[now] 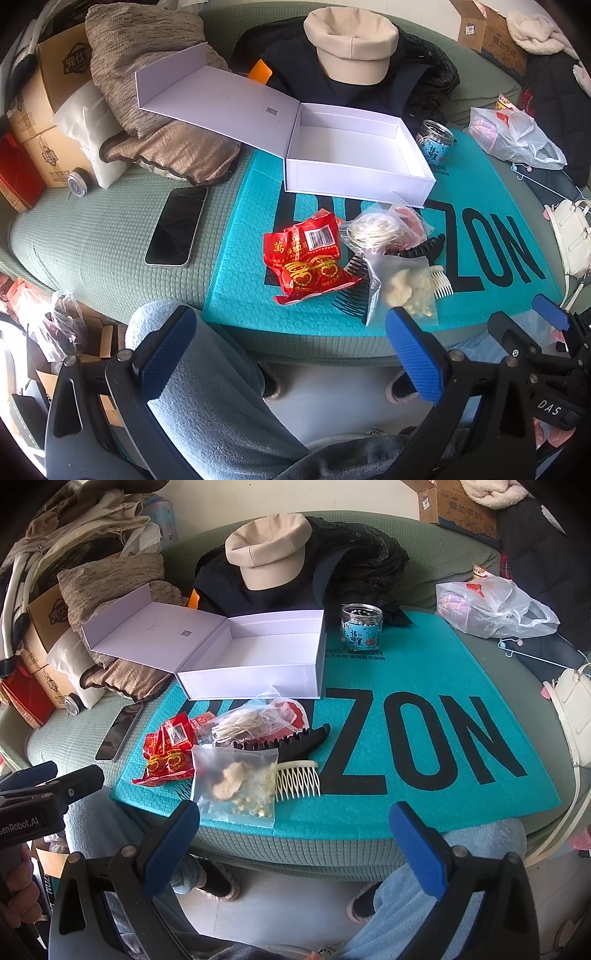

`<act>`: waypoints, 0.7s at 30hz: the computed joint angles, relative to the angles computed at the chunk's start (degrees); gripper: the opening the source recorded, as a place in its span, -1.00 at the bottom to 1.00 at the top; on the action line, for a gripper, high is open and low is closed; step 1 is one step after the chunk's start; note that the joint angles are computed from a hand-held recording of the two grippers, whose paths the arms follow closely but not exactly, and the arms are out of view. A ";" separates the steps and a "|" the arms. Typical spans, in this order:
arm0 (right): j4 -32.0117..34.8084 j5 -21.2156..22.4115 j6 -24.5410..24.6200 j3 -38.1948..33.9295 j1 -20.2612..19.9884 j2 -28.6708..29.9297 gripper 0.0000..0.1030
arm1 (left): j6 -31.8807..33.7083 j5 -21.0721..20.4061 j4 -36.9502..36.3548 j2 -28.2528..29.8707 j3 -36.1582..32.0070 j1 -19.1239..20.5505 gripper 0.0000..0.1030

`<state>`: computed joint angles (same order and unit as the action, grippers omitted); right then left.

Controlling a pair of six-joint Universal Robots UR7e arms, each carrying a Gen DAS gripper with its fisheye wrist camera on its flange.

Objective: Organize objects

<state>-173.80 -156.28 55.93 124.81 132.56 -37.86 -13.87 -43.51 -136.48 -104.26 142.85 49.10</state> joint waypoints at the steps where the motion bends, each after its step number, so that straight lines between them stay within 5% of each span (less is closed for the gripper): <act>1: 0.10 -0.01 -0.02 -0.06 0.03 0.03 0.99 | -0.02 -0.05 0.06 -0.01 0.00 0.01 0.99; 21: 1.14 0.88 0.73 0.05 -0.24 -0.21 0.99 | -0.16 0.16 0.30 -0.22 0.41 -0.09 0.99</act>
